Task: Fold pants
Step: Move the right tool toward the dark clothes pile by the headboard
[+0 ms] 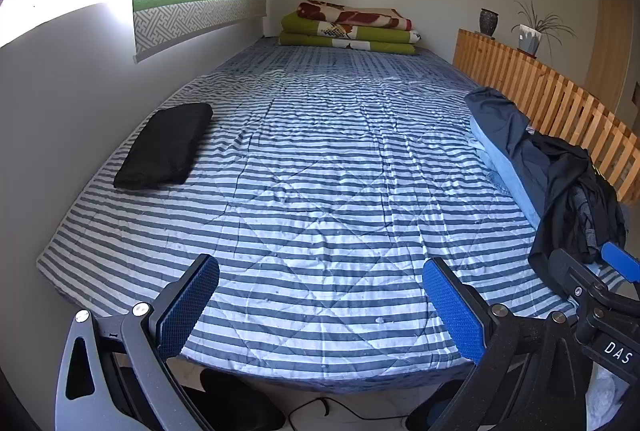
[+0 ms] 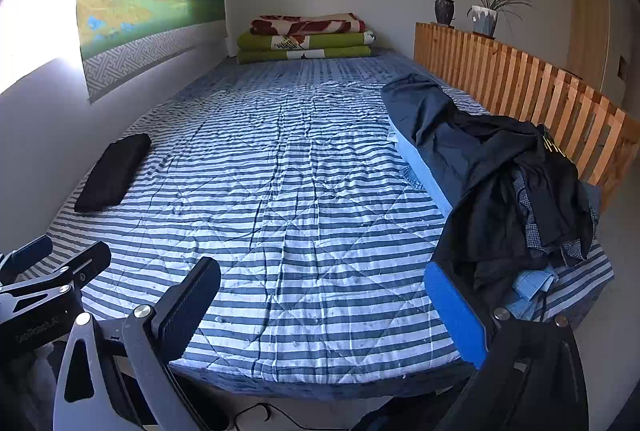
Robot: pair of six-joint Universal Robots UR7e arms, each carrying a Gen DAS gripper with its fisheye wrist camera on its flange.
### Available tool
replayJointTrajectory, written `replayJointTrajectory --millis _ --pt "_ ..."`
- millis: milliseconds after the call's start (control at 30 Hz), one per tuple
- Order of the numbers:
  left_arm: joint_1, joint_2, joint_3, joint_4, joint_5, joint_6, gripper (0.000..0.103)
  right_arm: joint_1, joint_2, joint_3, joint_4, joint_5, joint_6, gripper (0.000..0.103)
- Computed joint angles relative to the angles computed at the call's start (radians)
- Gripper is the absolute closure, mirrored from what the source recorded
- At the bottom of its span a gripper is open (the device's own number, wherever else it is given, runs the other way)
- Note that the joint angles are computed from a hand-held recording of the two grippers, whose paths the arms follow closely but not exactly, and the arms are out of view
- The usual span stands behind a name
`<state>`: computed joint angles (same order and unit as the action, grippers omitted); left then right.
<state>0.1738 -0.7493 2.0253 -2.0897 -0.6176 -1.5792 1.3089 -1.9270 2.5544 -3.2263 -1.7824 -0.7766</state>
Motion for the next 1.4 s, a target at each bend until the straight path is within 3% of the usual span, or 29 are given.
replayJointTrajectory --millis 1400 --pt "0.014 0.032 -0.019 -0.036 0.008 0.060 0.000 -0.037 0.012 -0.031 0.054 0.022 0.011 0.018"
